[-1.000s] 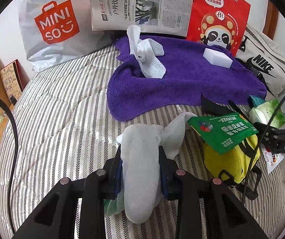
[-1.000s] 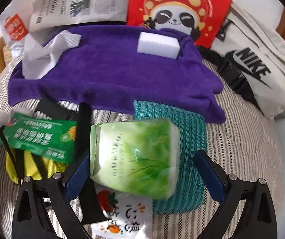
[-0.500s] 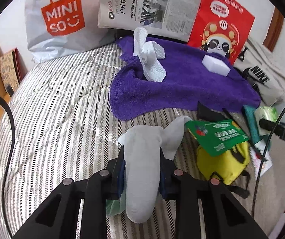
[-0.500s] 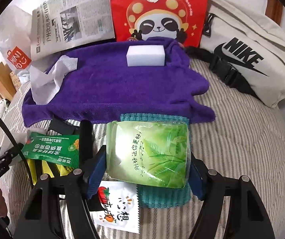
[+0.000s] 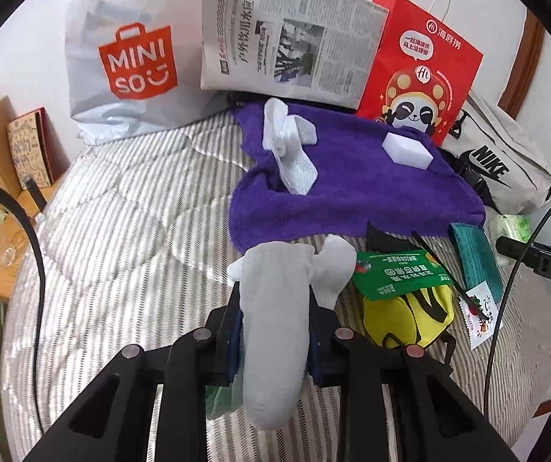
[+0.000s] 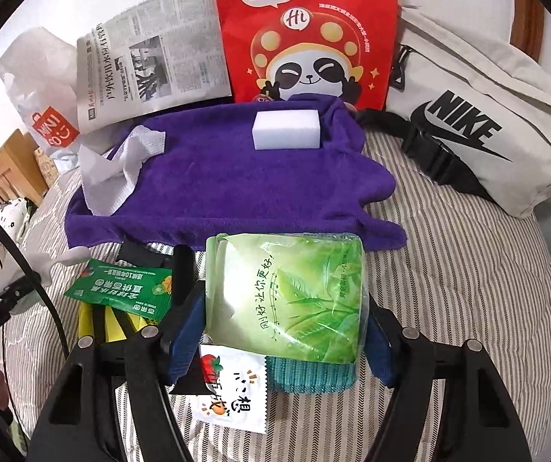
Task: Organize soft objects
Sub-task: 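Carry the tissue pack onto the towel beside the sponge and open the right tool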
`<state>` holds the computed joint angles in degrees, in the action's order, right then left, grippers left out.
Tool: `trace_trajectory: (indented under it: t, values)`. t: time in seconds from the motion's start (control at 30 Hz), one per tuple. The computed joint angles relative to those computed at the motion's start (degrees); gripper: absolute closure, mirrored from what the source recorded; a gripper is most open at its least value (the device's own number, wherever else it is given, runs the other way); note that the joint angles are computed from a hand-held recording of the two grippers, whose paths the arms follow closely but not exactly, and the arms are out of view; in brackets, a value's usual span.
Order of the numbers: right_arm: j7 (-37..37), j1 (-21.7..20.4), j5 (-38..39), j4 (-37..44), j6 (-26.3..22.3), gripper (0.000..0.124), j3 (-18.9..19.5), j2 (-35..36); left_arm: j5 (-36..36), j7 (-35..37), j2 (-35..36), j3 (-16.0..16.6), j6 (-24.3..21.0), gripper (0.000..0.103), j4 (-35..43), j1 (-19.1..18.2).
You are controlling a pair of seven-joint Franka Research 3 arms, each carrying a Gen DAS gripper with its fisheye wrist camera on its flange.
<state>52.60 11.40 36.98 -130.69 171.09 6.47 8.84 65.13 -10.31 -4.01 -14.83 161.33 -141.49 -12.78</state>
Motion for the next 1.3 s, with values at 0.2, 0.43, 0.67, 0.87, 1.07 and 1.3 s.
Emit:
trace_trajectory:
  t: [0.2, 0.43, 0.67, 0.87, 1.07, 1.3]
  values:
    - [-3.4, -0.4, 2.8, 0.3, -0.2, 0.052, 0.8, -0.7, -0.2, -0.1, -3.0, -0.5, -0.8, 0.078, -1.5, 0.4]
    - [-5.1, -0.3, 4.2, 1.6, -1.0, 0.052, 0.6, -0.6, -0.2, 0.6, -3.6, -1.4, -1.1, 0.078, -0.5, 0.8]
    - [-5.2, -0.1, 3.0, 5.3, -1.9, 0.052, 0.2, 1.7, 1.1, 1.7, 0.2, -0.7, -0.3, 0.078, 3.8, 0.6]
    - [-3.1, -0.2, 0.3, 10.5, -3.2, 0.052, 0.2, 5.3, 4.1, 0.3, 3.5, 1.0, 1.4, 0.078, 7.8, 0.3]
    - [-0.7, -0.1, -2.2, 14.1, -4.0, 0.052, 0.5, 8.1, 7.7, -2.2, 6.1, 2.5, 2.2, 0.078, 11.0, -0.2]
    - [2.8, 0.2, -6.9, 18.3, -4.1, 0.052, 0.1, 11.1, 10.0, -2.7, 9.6, 4.3, 4.5, 0.078, 15.1, -0.4]
